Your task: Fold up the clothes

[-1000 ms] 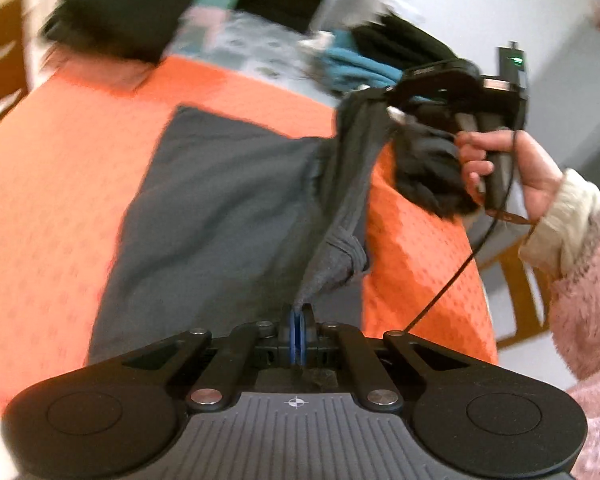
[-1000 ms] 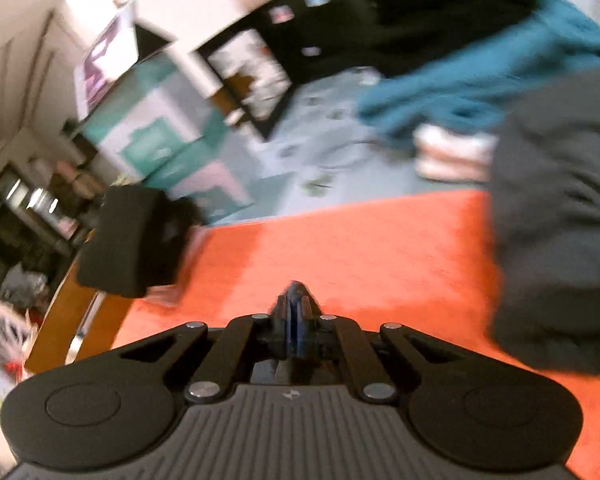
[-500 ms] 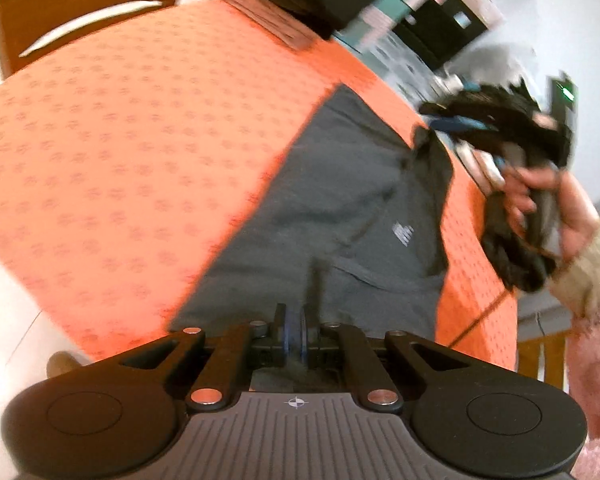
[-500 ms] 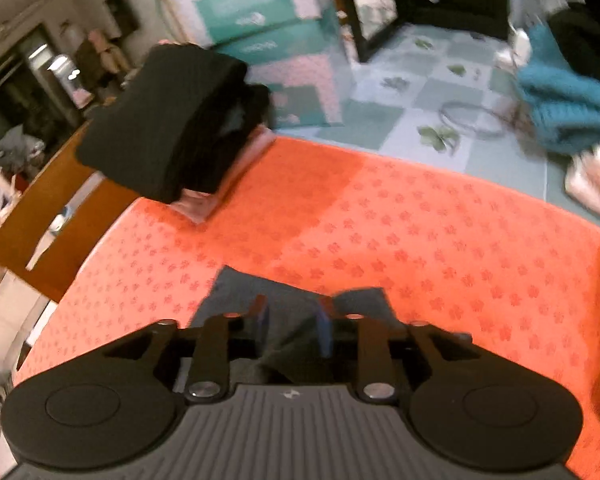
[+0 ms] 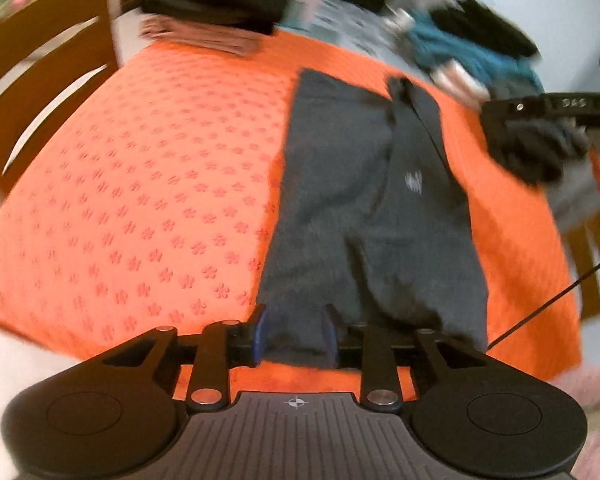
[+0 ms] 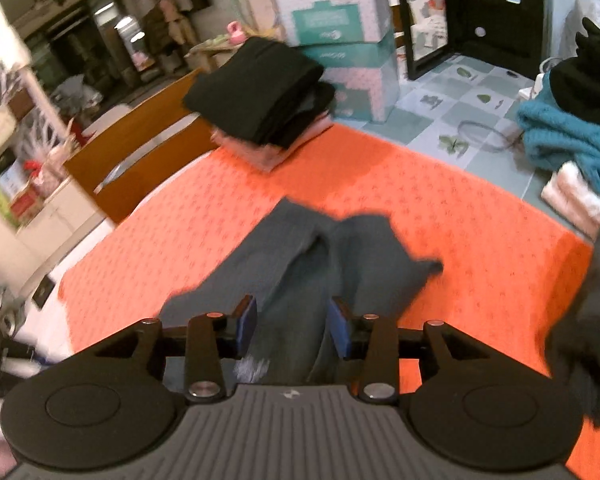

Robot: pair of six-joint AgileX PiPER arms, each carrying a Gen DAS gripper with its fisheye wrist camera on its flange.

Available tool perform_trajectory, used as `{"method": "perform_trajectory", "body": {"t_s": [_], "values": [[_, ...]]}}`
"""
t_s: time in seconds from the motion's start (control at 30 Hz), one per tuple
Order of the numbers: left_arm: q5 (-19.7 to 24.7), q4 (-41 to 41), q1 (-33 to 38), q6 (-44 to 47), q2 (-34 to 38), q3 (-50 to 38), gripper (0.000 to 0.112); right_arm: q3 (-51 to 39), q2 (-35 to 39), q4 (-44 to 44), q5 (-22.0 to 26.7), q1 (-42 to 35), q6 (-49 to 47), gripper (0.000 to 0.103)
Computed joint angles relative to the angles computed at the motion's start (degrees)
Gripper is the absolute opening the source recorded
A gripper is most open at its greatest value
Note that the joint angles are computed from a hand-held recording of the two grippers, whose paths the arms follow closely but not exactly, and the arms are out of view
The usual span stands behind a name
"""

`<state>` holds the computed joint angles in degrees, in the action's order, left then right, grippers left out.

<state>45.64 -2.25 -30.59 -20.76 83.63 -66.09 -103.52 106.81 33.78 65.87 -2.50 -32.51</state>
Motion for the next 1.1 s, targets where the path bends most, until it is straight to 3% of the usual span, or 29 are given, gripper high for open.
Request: {"method": "perform_trajectory", "body": {"t_s": [0.13,0.2,0.3,0.37,0.47,0.53,0.63,0.77,0.8,0.83,0.97,1.1], "values": [[3.6,-4.4,1.8,14.7,0.5,-1.5,0.051,15.0,-10.3,1.1,-0.7,-0.4,-8.8,0.045],[5.1,-6.3,2.8,21.7,0.8,-2.0,0.054,22.4,-15.6,1.4,-1.5,0.4,-12.4,0.045],[7.3,-7.7,4.3,30.8,2.7,-3.4,0.054,31.4,-22.0,1.8,-2.9,2.6,-14.8,0.046],[7.7,-7.9,4.9,36.0,4.3,-4.3,0.053,36.5,-25.8,1.6,-4.6,4.7,-15.7,0.059],[7.8,-9.7,6.2,43.3,6.8,-5.5,0.052,43.0,-31.0,0.2,-8.7,10.0,-15.5,0.059],[8.6,-11.8,7.2,47.4,8.9,-6.7,0.043,46.1,-33.2,-1.5,-12.1,14.6,-13.3,0.059],[10.2,-13.0,7.8,50.2,11.4,-8.5,0.034,49.4,-34.0,-10.9,-18.2,23.5,-5.3,0.059],[10.4,-14.8,8.8,53.9,12.2,-8.6,0.024,53.6,-33.5,-31.7,-26.3,36.1,14.1,0.059],[10.3,-14.6,9.1,54.8,12.2,-8.6,0.010,54.5,-33.2,-36.9,-27.6,38.2,19.2,0.059],[11.2,-16.0,10.2,56.5,12.4,-9.2,0.006,55.3,-33.0,-42.2,-28.5,40.1,24.5,0.055],[15.8,-22.0,14.9,61.3,12.1,-12.2,0.006,55.2,-33.5,-50.6,-27.5,43.3,36.0,0.024],[22.8,-26.4,19.1,65.3,11.2,-16.7,0.005,51.0,-36.2,-53.8,-21.6,46.7,44.1,0.017]]}}
